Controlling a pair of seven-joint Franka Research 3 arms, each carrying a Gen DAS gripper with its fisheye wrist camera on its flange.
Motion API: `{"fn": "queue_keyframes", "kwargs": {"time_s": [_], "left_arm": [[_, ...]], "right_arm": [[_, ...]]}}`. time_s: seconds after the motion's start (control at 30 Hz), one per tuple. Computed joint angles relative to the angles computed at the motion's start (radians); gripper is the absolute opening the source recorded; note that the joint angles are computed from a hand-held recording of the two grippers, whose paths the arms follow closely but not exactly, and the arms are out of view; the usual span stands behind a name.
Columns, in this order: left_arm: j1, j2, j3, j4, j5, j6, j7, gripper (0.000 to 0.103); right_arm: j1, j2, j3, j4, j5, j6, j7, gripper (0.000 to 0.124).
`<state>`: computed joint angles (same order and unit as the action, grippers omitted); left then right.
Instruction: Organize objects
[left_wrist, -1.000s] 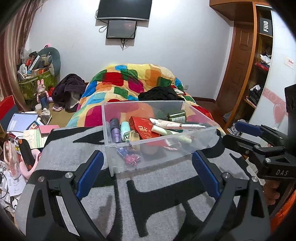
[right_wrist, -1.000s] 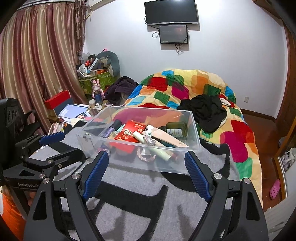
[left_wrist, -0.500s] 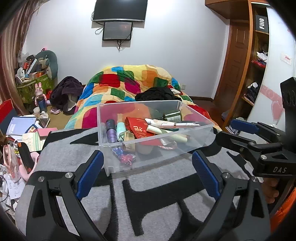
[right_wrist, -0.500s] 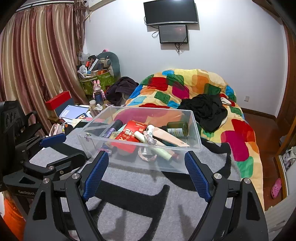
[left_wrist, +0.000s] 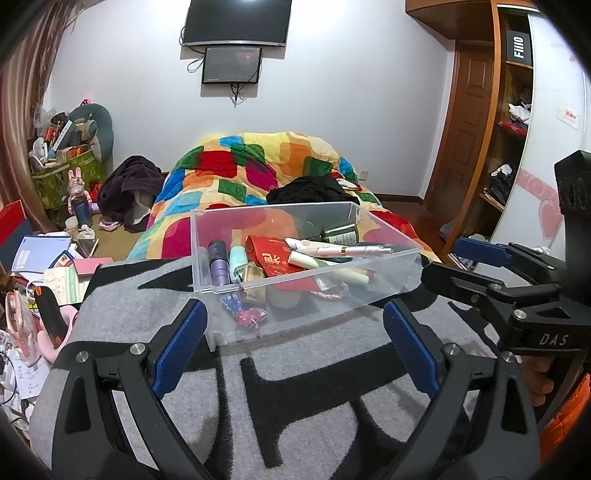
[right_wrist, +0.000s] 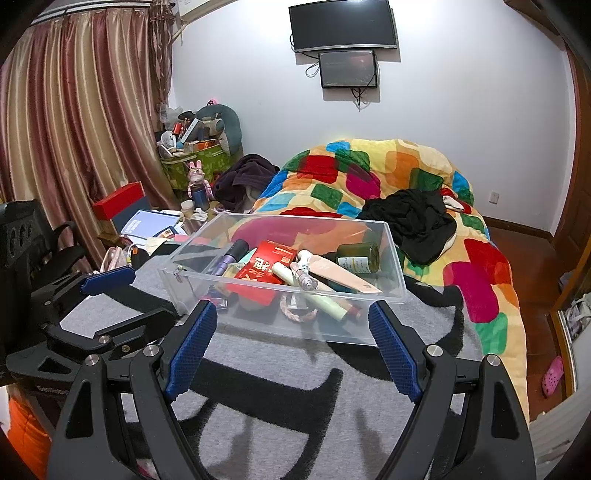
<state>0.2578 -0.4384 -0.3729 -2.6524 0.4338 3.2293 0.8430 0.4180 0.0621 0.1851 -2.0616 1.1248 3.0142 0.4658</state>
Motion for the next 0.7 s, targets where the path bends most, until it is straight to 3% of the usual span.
{"fn": "queue_keyframes", "kwargs": {"time_s": [0.33,0.6,0.7], "left_arm": [[-0.068,0.006,0.062,-0.001,-0.009,-0.015,0.018,0.097],[-0.044,-0.006,0.038,-0.005,-0.006,-0.012,0.004,0.097],[-0.062,-0.006,0.054,-0.005,-0.008,-0.017,0.008,0.097]], "right_arm": [[0.002,-0.004,-0.002,-0.003,0.002,-0.007,0.009,0.082],[0.005,-0.002,-0.002,-0.007,-0.026,-0.008,0.036,0.083],[0.004,-0.002,-0.002,-0.007,-0.028,-0.009,0.039,0.083]]}}
